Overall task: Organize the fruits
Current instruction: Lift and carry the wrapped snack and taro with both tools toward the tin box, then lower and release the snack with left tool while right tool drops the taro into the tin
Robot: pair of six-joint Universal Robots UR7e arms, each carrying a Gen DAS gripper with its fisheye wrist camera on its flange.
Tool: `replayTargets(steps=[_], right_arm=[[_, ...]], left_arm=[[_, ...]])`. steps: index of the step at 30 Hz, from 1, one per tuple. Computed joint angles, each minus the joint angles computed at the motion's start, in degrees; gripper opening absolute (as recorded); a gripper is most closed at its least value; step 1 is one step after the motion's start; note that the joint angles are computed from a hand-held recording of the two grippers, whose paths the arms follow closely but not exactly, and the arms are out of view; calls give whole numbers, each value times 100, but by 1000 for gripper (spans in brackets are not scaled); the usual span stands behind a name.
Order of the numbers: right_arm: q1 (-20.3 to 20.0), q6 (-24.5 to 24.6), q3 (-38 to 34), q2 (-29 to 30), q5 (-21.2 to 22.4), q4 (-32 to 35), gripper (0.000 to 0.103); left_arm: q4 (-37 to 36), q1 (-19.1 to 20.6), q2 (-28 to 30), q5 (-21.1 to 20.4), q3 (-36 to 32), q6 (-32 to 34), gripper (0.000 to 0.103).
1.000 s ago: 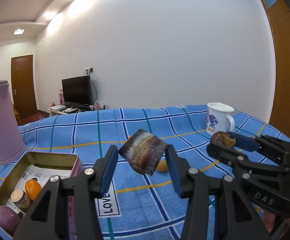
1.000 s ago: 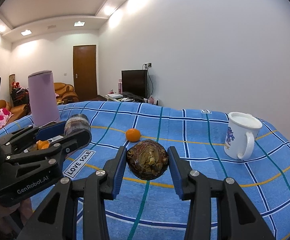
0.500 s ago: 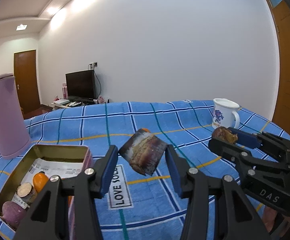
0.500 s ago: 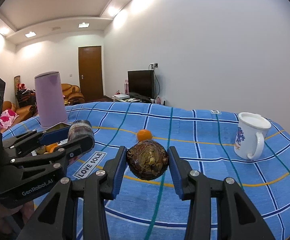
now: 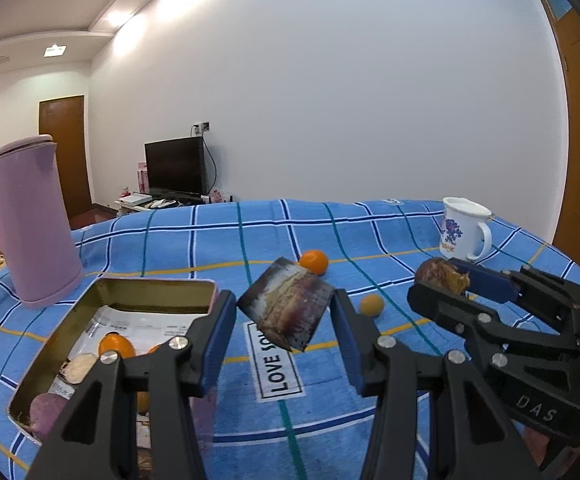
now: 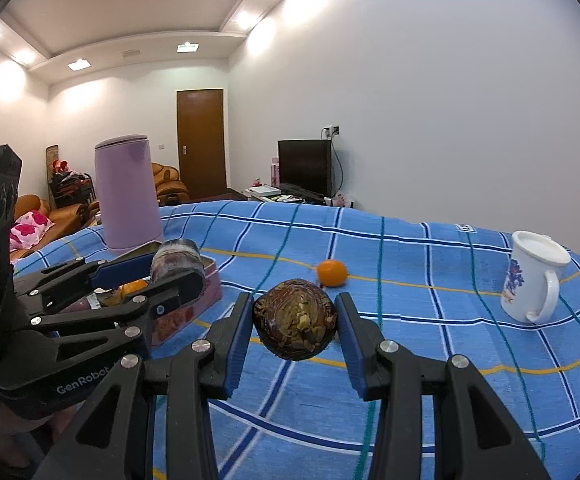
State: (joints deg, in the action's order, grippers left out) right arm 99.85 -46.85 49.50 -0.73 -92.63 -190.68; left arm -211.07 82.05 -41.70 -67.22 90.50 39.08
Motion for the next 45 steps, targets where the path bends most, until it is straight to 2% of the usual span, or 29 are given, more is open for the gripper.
replayTargets(steps=[33,45], right_arm=[[306,-269,-586,510,154,752,44],[430,-360,-1101,806,207,1249,44]], left_arm=[[-341,358,-435,235,186,-67,50],[-334,475,-552,467,124,-92,50]])
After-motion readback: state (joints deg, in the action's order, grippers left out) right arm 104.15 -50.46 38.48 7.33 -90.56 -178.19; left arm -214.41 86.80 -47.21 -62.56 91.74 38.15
